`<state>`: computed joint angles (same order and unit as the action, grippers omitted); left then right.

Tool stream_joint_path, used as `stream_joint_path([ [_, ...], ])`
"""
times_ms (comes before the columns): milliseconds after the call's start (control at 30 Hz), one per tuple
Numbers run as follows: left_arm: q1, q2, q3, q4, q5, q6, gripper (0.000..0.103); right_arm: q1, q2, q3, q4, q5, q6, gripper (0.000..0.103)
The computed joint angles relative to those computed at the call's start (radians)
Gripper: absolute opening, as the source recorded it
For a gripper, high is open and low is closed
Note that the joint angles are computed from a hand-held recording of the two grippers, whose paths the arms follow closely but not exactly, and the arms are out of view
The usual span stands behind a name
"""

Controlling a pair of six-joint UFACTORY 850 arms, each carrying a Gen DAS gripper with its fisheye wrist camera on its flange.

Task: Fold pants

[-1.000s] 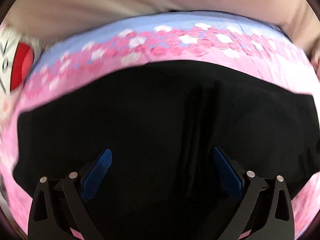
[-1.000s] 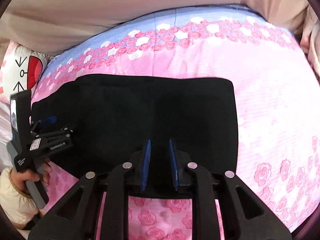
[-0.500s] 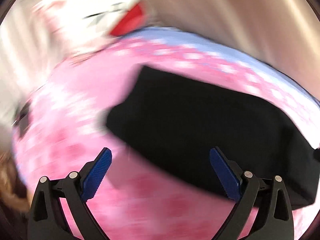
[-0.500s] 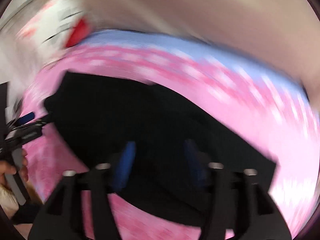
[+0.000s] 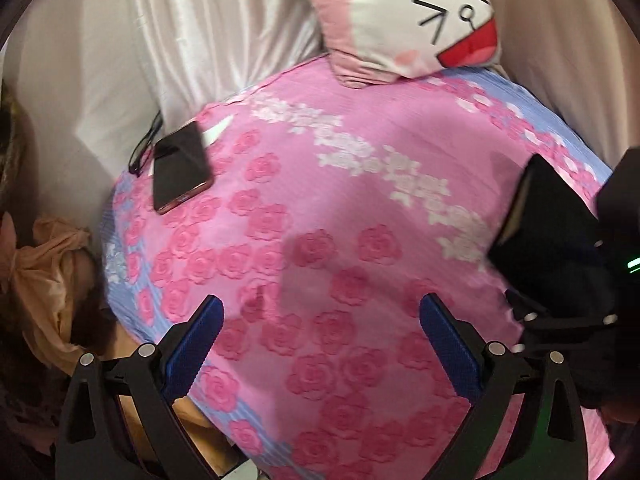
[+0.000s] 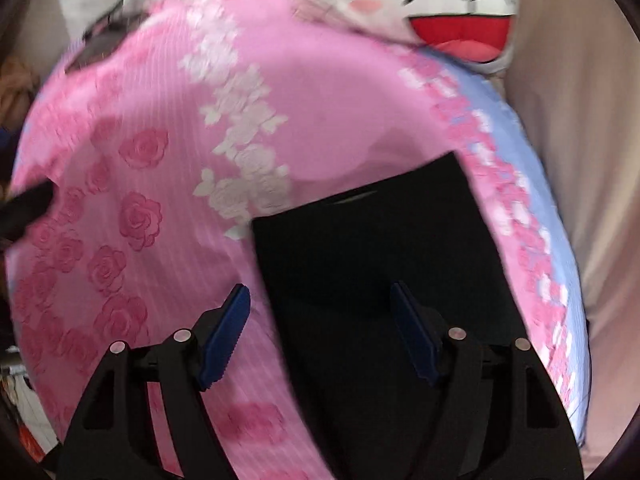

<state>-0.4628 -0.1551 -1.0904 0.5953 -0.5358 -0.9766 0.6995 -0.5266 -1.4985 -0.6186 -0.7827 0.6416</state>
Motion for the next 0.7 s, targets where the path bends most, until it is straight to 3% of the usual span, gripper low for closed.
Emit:
stream_joint_path([
  [67, 0.011, 0.001, 0.004, -0.027, 0.013, 0.015, 0.097, -0.014, -0.005, -0.01, 0.042, 0.018, 0.002, 0.076],
  [133, 0.016, -0.007, -0.004, -0.037, 0.012, 0.02, 0.097, -0.043, -0.002, -0.014, 0.132, 0.052, -0.007, 0.055],
  [167, 0.018, -0.012, -0.009, -0.043, 0.015, 0.027, 0.097, -0.054, -0.001, -0.015, 0.162, 0.063, -0.005, 0.051],
  [233, 0.017, -0.026, -0.028, -0.047, 0.014, 0.034, 0.097, -0.079, 0.029, 0.002, 0.221, 0.086, 0.016, 0.015],
  [367, -0.002, -0.063, -0.094, -0.041, 0.023, 0.06, 0.097, -0.189, 0.171, 0.146, 0.565, 0.268, -0.041, 0.011],
  [467, -0.034, -0.104, -0.174, -0.044, 0.03, 0.104, 0.097, -0.271, 0.357, 0.321, 0.825, 0.407, -0.147, 0.011],
  [533, -0.075, -0.135, -0.245, -0.068, 0.052, 0.169, 0.097, -0.311, 0.476, 0.422, 0.916, 0.456, -0.184, 0.011],
  [633, -0.166, -0.192, -0.369, -0.127, 0.072, 0.293, 0.097, -0.392, 0.716, 0.599, 0.929, 0.495, -0.127, 0.011],
  [700, -0.246, -0.244, -0.465, -0.199, 0.081, 0.402, 0.097, -0.449, 0.902, 0.72, 0.844, 0.486, 0.002, 0.011],
])
